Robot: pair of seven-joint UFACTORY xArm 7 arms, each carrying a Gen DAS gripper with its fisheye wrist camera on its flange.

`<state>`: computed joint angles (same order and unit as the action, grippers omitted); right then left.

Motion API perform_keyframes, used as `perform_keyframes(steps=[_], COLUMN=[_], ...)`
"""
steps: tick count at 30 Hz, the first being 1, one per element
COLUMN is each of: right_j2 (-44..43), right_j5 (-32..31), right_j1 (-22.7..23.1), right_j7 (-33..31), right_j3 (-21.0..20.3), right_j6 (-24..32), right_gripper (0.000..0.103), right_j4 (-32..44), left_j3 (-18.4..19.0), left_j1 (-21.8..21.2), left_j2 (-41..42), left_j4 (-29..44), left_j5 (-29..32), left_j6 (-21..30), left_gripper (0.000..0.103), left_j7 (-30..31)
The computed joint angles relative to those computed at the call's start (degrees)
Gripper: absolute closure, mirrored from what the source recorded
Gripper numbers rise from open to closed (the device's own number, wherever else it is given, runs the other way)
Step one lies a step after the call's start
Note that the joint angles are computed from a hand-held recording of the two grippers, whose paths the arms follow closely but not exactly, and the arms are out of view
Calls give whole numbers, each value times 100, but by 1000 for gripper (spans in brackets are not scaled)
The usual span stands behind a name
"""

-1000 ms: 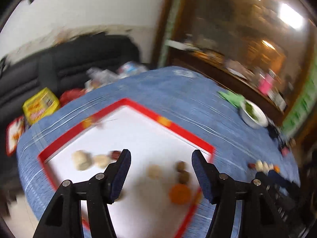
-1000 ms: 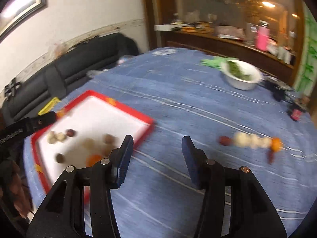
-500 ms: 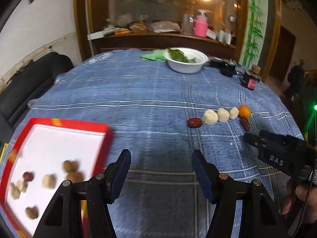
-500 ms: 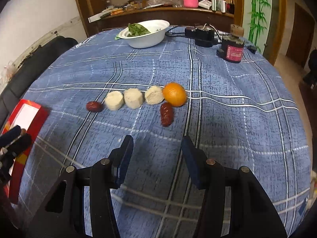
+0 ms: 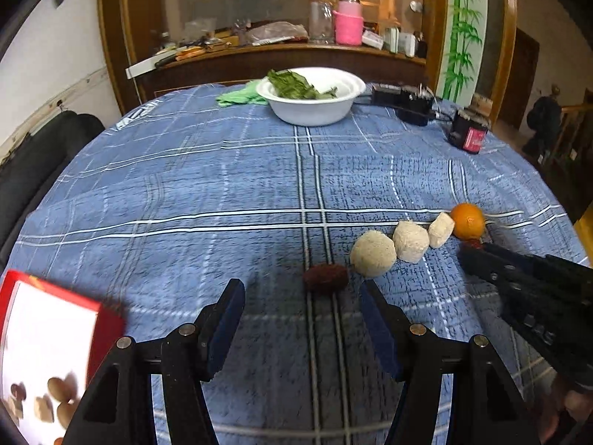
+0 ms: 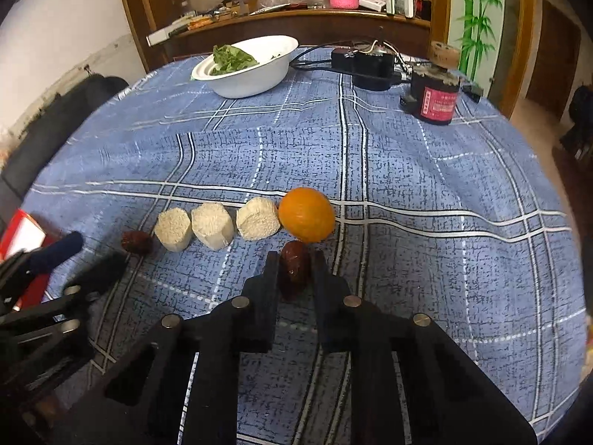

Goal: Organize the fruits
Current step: 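Grasp a red date with the right tool while the left tool grasps another red date, then carry both red dates over the white tray with both tools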

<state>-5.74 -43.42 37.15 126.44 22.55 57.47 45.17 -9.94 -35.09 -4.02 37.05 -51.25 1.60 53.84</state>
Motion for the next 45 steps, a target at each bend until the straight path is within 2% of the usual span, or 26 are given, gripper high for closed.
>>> perform_keyframes(steps=[2,3,4,6,7,9,12,13,17,22,29,36,41,45], right_j2=[-115,-145,-145,-165,-166,-178,-178,-175,-173,-138,66,631,981,1197], right_j5=[-76,-103,-116,-139,-147,-157,-152,-149,-145,-54,217,220,41,-8], right_j1=[-6,-23,-36,-56,-65,-77,-85,-88,-91,-50,410,1103,1577,1803], right_j7=[142,174,189,226,234,254,254,248,244,179,145,555,984,967], right_j3=[3,6,20,39,45,58,73,74,80,114,386,518,407,254], right_j6=[-151,-204,-217,-256,-268,-285,-281,-278,-272,-151,718,1452,1744,1803], right_gripper=[88,88,88,88,88,88,88,88,88,89,88,88,88,88], right_j4=[-135,-176,-178,-205,-210,-223,-221,-220,-216,-132,412,1139,1559,1805], left_j3=[-191,-125,-130,-223,-250,-313,-234,-154,40,350,643,1037,1318,1516], left_j1=[271,218,210,278,296,336,404,447,458,393,284,88,-63,-180], left_j2=[185,203,234,306,305,279,123,1,-497,-1344,-2311,-2902,-3194,-3352], left_j4=[94,146,225,311,355,322,321,282,-98,-755,-1542,-2048,-2272,-2400], left_j5=[731,763,555,451,252,151,-438,-622,-1004,-1018,-317,338,764,1093], left_j6=[157,228,278,333,428,384,813,1102,1407,1626,1597,1564,1545,1525], left_gripper=[41,43,50,58,76,75,76,75,75,75,75,76,76,76], left_j7=[-646,-714,-544,-323,-77,149,726,886,1188,1238,558,42,-242,-440])
